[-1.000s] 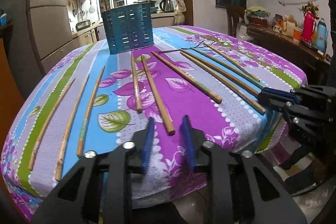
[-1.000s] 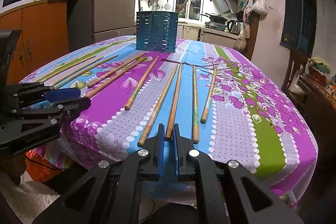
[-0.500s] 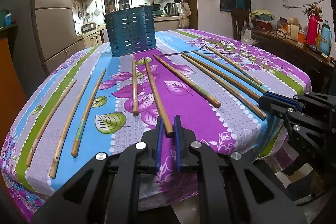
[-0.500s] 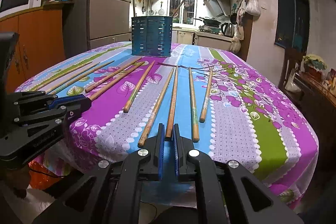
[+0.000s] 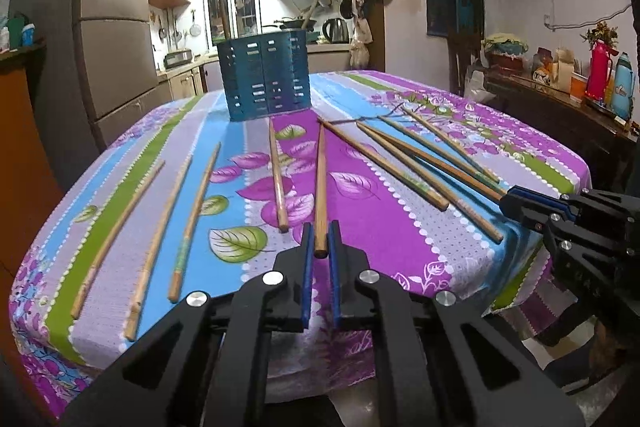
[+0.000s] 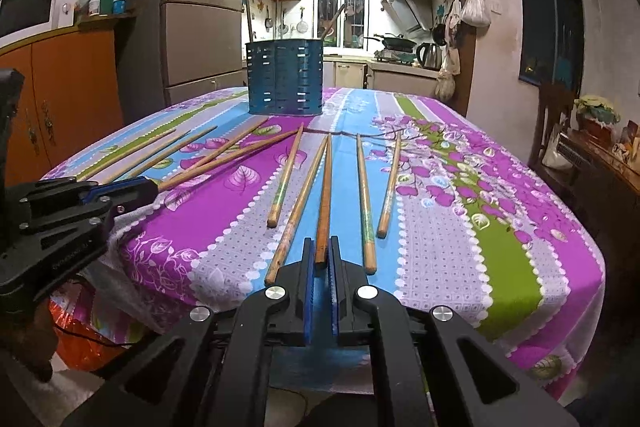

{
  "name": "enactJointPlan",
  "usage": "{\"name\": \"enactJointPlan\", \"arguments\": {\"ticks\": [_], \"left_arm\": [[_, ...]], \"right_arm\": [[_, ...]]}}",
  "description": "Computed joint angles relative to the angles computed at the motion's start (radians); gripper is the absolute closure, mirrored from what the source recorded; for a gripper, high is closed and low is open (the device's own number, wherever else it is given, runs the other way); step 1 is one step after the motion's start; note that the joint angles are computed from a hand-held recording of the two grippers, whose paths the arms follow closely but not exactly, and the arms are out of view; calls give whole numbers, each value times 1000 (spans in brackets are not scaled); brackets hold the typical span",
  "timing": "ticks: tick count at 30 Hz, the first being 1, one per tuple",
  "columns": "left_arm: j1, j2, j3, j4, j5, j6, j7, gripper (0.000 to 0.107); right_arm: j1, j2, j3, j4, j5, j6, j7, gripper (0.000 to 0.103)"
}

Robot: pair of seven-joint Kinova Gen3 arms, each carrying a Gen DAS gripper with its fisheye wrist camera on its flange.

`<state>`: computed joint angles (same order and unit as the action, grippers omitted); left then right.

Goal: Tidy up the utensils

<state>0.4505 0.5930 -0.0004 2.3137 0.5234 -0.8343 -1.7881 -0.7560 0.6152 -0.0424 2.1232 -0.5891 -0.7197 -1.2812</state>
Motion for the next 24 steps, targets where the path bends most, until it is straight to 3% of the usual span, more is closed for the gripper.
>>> {"name": "enactJointPlan", "arguments": {"ticks": [12,24], "left_arm": [[49,-49,10,98,57,-206,-29,102],[20,-112,41,142,12,-276,-24,102]], "right_arm": [[-26,-71,-12,61,-47,-103,62,96],[-3,-147,-58,105,-38,-202,81,96]]}}
